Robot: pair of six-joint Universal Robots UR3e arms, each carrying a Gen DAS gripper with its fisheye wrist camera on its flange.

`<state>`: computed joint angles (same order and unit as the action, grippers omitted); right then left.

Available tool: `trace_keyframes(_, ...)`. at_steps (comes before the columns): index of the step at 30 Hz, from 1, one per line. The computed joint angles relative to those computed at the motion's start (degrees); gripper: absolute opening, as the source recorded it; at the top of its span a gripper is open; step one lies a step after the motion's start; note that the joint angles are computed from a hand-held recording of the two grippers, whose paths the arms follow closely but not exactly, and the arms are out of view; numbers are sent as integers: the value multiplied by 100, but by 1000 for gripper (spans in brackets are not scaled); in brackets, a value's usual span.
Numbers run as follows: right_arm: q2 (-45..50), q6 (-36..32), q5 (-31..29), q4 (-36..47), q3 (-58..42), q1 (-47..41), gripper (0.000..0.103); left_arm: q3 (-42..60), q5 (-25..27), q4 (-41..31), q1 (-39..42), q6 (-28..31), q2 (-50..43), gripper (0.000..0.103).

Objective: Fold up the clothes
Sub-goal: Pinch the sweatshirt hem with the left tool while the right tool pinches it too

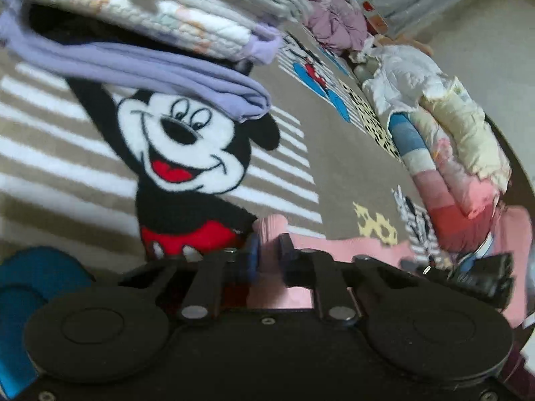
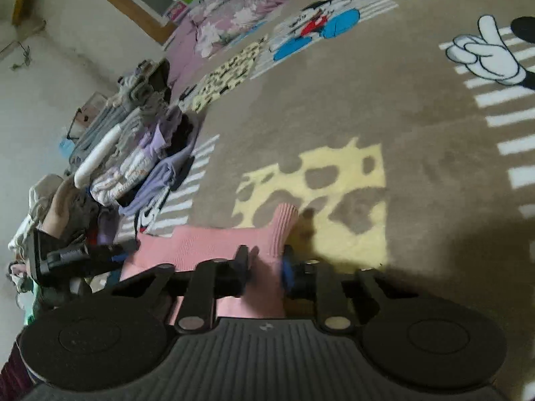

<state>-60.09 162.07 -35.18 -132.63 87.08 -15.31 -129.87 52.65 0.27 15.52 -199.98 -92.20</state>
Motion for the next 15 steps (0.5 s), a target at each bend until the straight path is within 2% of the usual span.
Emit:
trace_keyframes(2,-107,140,193,-458,241,-112,13,-253,35,672,14,-71,89,8)
trace_keyframes(4,-243,266,458,-948,517,-254,12,-377,246,922,-8,-117,171,8)
trace_keyframes(8,-157,135,323,-1115,487,-257,12,-262,788,671,-269,3,-127,8)
trace_keyframes(11,57,-84,-74,-1280,445,-120,12,-381,825,809,-230,-59,-228,8)
trace_keyframes(15,297,195,29,-1872,682,-205,12,-437,873,789,-194,-24,-267,9)
